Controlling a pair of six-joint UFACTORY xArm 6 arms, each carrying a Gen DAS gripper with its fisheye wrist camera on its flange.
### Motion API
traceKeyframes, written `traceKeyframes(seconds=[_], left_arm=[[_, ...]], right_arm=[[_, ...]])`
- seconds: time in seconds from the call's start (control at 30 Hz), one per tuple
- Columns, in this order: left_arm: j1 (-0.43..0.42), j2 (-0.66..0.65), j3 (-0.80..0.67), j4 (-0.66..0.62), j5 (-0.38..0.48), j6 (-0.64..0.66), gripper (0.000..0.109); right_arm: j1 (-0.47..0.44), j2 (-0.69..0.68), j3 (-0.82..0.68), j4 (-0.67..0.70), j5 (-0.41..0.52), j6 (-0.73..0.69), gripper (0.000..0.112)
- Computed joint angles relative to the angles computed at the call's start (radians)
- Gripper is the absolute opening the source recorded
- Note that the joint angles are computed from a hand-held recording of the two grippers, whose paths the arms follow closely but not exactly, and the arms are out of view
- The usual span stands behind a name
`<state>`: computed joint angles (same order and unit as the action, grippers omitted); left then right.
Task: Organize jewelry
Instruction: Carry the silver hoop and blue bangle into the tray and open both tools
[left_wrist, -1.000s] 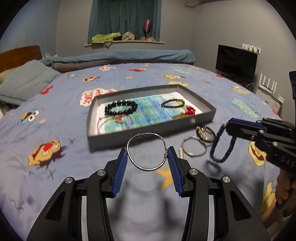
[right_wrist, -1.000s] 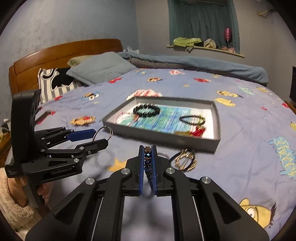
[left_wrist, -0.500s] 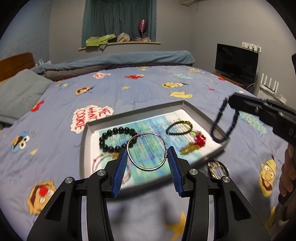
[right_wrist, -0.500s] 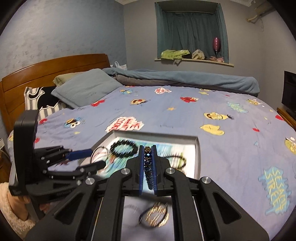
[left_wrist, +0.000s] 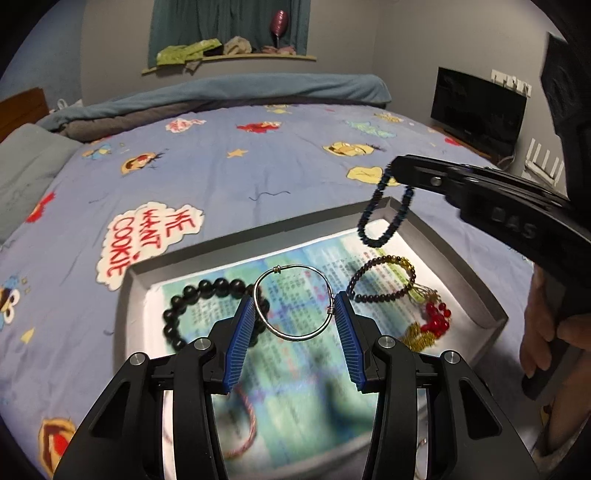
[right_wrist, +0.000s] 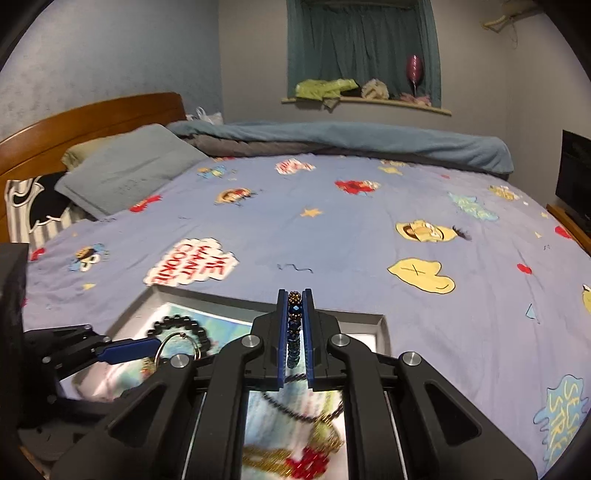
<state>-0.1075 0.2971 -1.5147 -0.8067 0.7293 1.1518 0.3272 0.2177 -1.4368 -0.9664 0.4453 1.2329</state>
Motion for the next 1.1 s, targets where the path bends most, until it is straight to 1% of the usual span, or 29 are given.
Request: traceKeyframes(seconds=[0.1, 0.2, 0.27, 0.3, 0.4, 0.47, 0.5, 0.57, 0.6, 0.7, 0.83, 0.9, 1.0, 1.1], left_arm=[[-0.024, 0.048, -0.072, 0.107, 0.037, -0.056, 0.047], [-0.048, 0.091, -0.131, 0.193, 0.037, -0.105, 0.047], [-0.053, 0.136, -0.198, 0.222, 0.087, -0.135, 0.047], [-0.055, 0.152, -0.217, 0.234, 0.096, -0.145, 0.047], [-0.071, 0.193, -0.25, 0.297, 0.077, -0.195, 0.047], [-0.072, 0.225, -0.29, 0.325, 0.118, -0.229, 0.047], [-0.071, 0.234, -0.302, 0.331, 0.136, -0.236, 0.047], [-0.073, 0.235, -0.3, 0.337, 0.134, -0.24, 0.047], [-0.073, 0.238, -0.304, 0.338, 0.137, -0.241, 0.047], [-0.074, 0.238, -0.3, 0.333, 0.134, -0.236, 0.047], [-0.071, 0.233, -0.289, 0.315, 0.13, -0.221, 0.052], [-0.071, 0.235, -0.288, 0.309, 0.128, -0.218, 0.054], [-0.073, 0.234, -0.284, 0.305, 0.118, -0.211, 0.055], [-0.069, 0.223, -0.267, 0.273, 0.101, -0.192, 0.055]], right_arm=[[-0.014, 0.032, -0.03, 0.063, 0.022, -0.066, 0.007], [-0.032, 0.051, -0.044, 0.121, 0.027, -0.103, 0.007], [-0.044, 0.052, -0.036, 0.129, 0.017, -0.098, 0.007], [-0.051, 0.053, -0.028, 0.144, 0.01, -0.102, 0.008], [-0.058, 0.05, -0.014, 0.182, 0.006, -0.112, 0.007], [-0.055, 0.045, -0.015, 0.172, 0.036, -0.098, 0.007], [-0.049, 0.049, -0.025, 0.174, 0.073, -0.105, 0.007], [-0.046, 0.057, -0.034, 0.197, 0.101, -0.125, 0.007], [-0.043, 0.066, -0.046, 0.225, 0.13, -0.152, 0.007], [-0.038, 0.087, -0.067, 0.264, 0.164, -0.202, 0.007], [-0.032, 0.116, -0.089, 0.315, 0.186, -0.269, 0.007], [-0.031, 0.121, -0.091, 0.316, 0.188, -0.273, 0.008], [-0.036, 0.112, -0.076, 0.326, 0.17, -0.268, 0.008], [-0.037, 0.109, -0.072, 0.325, 0.167, -0.258, 0.008]])
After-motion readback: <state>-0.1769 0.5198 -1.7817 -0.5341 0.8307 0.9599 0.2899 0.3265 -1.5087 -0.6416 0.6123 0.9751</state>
